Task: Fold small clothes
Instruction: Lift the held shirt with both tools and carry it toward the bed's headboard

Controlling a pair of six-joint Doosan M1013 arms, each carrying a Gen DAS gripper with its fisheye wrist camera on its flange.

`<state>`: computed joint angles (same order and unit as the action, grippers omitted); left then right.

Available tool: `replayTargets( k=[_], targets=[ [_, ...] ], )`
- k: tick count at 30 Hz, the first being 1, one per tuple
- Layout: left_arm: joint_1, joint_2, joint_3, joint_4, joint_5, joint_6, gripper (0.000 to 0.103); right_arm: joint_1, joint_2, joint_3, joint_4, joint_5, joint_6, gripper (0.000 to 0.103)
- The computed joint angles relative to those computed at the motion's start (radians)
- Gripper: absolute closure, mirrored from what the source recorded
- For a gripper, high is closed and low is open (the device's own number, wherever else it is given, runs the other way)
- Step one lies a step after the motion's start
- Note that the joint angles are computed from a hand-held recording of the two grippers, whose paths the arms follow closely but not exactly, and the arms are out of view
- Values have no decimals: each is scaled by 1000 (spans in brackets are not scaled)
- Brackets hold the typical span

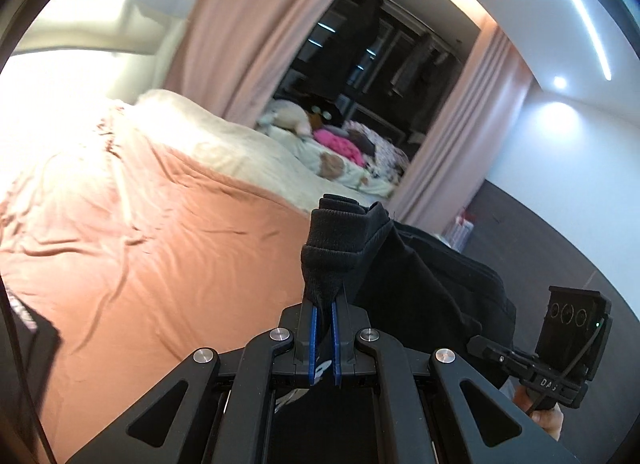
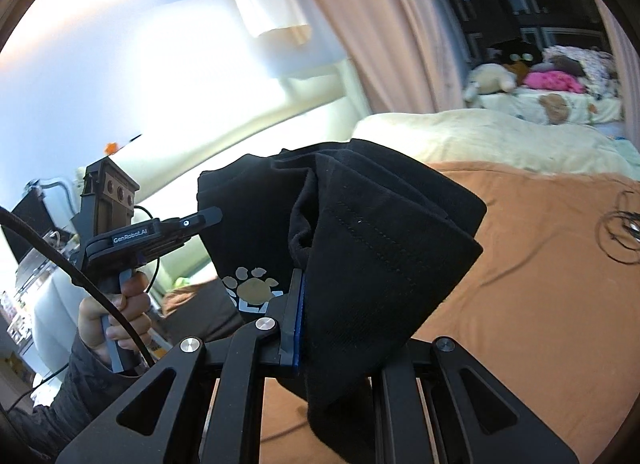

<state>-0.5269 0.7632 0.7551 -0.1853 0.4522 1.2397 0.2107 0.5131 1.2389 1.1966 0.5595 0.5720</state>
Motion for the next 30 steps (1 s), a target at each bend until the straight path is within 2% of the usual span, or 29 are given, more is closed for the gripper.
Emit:
replayTargets(
  k=[5, 6, 10, 12, 18, 21, 27, 30],
  targets=[
    [32, -63, 107, 44, -49, -50, 98, 12, 58, -87, -32, 78, 16, 95],
    [38, -72, 123, 48, -55, -51, 98, 9, 96, -148, -48, 86, 38, 95],
    [68, -112, 184, 72, -82, -29, 98, 18, 159, -260, -100, 123, 94, 95],
    [86, -132, 215, 49, -93, 0, 98, 26, 170, -279, -93, 132, 87, 95],
    [133, -201, 310, 107, -138, -27, 98, 60, 201, -345, -94, 167, 61, 95],
    [151, -230, 346, 177, -150, -79, 98, 77, 229, -394, -94, 192, 60, 95],
    [190, -291, 436, 411, -160, -297, 98, 104, 285, -480, -85, 252, 56, 95],
    [217, -323, 482, 491, -163, -377, 98, 119, 325, -543, -99, 292, 73, 95]
  ],
)
